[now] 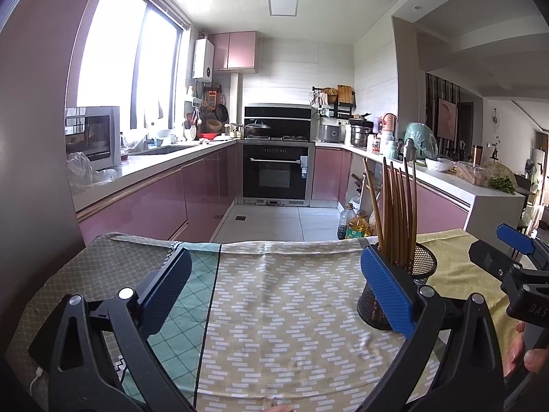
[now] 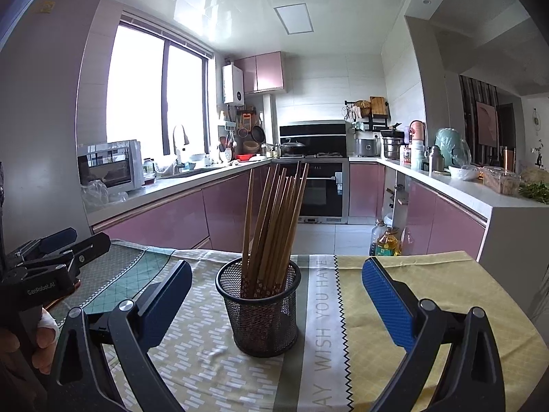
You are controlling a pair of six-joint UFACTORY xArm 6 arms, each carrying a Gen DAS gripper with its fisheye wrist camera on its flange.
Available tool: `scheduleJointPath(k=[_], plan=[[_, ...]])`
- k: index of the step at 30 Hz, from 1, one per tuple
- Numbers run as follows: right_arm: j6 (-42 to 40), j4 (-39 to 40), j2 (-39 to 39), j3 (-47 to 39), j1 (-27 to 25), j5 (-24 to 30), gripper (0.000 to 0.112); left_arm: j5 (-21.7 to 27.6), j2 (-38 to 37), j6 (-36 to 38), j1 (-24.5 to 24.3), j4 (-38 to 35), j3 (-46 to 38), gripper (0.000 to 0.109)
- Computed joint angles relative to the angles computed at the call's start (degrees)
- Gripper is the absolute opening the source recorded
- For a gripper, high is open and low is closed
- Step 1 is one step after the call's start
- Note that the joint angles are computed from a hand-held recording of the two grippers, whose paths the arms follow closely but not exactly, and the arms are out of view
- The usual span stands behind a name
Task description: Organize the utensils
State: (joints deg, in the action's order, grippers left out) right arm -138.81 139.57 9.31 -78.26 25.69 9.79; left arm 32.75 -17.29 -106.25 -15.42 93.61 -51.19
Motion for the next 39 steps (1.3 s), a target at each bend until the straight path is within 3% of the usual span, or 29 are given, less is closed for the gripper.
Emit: scheduleJointPath(k=[24,39], plan=[[-2.7,3.5,-2.0,2.2,-0.1,1.2,0.096,1.8,-3.5,-0.2,-0.9,0.5,2.7,0.097],[-0.3,1.0,-2.1,2.3,0.1,1.0,0.096,2.3,-3.9,0.1,-1.2,0.2,3.0,0.097]])
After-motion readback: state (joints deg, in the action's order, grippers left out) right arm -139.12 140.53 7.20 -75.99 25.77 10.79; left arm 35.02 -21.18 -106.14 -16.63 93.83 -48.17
